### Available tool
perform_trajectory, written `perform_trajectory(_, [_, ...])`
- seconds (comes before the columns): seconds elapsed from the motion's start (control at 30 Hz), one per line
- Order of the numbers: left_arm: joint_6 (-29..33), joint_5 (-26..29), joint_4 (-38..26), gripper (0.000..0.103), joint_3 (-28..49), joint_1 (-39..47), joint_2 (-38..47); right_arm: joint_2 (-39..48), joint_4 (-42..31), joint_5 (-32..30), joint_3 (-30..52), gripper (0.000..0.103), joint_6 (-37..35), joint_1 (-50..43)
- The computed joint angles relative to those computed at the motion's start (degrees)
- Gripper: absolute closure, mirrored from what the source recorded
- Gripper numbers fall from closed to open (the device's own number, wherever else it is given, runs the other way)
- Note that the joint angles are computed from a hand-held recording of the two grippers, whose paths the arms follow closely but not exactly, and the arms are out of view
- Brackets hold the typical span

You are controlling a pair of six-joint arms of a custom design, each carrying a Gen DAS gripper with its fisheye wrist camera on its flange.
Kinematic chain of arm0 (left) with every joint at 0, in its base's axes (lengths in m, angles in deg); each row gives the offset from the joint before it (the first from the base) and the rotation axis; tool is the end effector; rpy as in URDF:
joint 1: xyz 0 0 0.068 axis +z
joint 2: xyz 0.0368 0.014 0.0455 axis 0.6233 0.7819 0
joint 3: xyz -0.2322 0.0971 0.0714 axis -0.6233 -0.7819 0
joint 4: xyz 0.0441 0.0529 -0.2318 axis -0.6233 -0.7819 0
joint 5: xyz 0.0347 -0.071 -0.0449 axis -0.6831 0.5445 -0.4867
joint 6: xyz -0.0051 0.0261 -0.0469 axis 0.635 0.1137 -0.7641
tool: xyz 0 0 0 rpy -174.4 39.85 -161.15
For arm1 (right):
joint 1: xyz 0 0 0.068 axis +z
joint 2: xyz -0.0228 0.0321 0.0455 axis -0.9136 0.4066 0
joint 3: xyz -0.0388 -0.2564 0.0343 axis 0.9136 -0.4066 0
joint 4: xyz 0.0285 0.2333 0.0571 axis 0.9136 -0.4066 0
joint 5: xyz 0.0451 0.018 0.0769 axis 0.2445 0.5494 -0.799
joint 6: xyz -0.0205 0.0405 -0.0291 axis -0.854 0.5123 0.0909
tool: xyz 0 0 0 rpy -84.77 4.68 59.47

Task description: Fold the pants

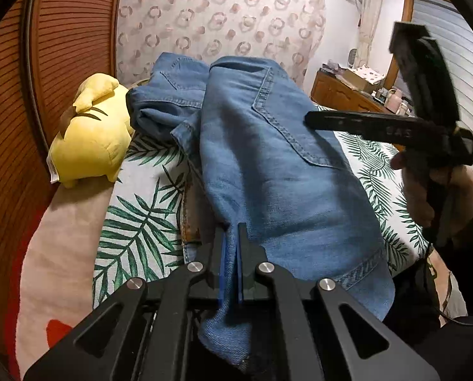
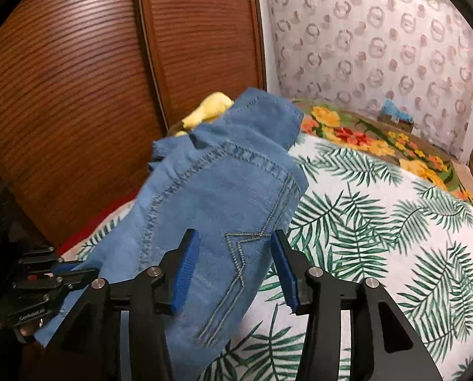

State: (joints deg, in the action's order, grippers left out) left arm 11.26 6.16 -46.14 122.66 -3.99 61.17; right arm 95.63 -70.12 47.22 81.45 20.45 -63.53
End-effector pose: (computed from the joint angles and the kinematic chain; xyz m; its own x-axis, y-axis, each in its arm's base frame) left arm 0.1899 -0.1555 0.1745 -0.6741 -0.1242 -0.7281 0.0281 0.9807 -0.1933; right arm 0.3796 0.0364 0.2832 -0.4512 -0.4113 -0.7920 -0.7132 0.6997 0.0429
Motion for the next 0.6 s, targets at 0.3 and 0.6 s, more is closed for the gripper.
perform_trajectory(0.3, [0.1, 1.2, 0.8, 0.095, -0.8, 0.7, -0.3, 9.4, -7.1, 0.4, 11.2, 0.029, -0.2, 1.2])
perform_trajectory(0.6, [0.5, 2.0, 2.4, 0.095, -1.9, 1.2, -0.4, 22.6, -24.2, -2.3, 31.8, 0.027, -1.8, 2.0])
